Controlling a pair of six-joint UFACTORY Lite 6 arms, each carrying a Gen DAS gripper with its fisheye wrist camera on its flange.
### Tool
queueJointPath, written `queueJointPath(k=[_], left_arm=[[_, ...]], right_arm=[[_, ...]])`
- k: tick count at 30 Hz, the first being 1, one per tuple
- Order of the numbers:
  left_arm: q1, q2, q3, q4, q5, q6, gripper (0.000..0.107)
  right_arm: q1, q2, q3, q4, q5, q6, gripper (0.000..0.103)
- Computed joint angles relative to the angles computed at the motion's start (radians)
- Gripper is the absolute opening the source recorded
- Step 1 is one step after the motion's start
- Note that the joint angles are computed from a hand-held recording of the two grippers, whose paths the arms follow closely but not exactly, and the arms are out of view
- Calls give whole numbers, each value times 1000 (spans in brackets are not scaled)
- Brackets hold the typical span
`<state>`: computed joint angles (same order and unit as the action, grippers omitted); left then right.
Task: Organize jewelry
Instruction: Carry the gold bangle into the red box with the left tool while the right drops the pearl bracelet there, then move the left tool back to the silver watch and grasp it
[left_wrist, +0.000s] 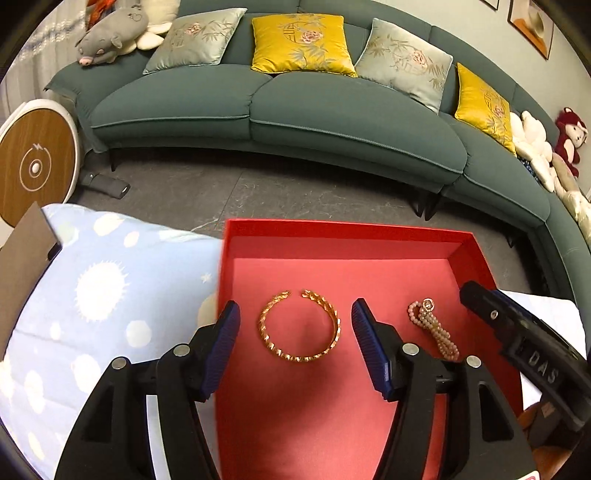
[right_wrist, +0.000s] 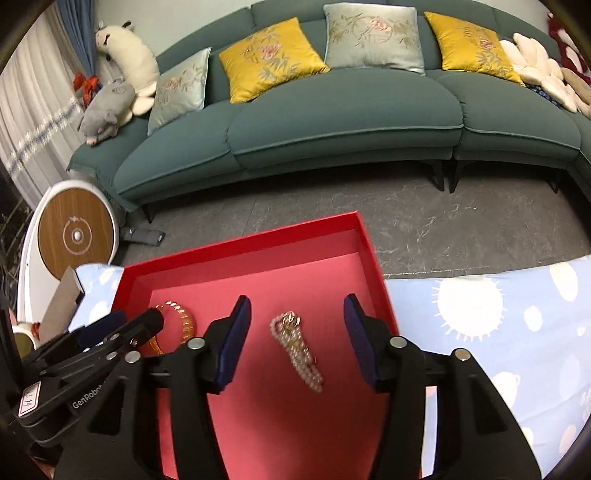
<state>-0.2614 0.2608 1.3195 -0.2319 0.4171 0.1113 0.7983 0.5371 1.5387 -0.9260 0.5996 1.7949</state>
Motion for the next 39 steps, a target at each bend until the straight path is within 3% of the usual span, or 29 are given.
queueJointPath(k=[2, 4, 7, 11, 15, 19, 21, 23, 26, 32, 35, 39], left_arm=[[29, -76, -93, -143, -14, 159, 61], [28, -143, -184, -171, -47, 218, 61], [-12, -185, -268, -38, -122, 130, 61], [-52, -220, -333, 173, -193, -54, 61], [-19, -271, -339, -19, -156, 123, 61], [6, -477, -400, 48, -91, 92, 61], [23, -604, -441, 70, -22, 98, 64], [85, -753, -490, -12, 95, 205, 73], [248, -940, -552, -172, 297, 403, 77], [633, -1229, -714, -323, 670, 676, 78], [802, -1340, -814, -351, 821, 791, 78], [880, -1445, -921, -354, 922, 832, 78]], right_arm=[[2, -45, -72, -39, -21, 91, 54], [10, -102, -162, -102, -51, 222, 54], [31, -161, -258, -201, -78, 411, 54], [71, -179, -286, -237, -48, 492, 54], [97, -194, -296, -242, -19, 495, 54], [176, -250, -285, -184, 108, 384, 54], [259, -317, -297, -140, 214, 310, 54], [363, -382, -312, -95, 328, 252, 54], [554, -456, -320, -13, 517, 218, 54], [920, -448, -267, 96, 792, 402, 54], [1040, -360, -219, 139, 867, 507, 54], [1094, -261, -198, 198, 817, 588, 54]])
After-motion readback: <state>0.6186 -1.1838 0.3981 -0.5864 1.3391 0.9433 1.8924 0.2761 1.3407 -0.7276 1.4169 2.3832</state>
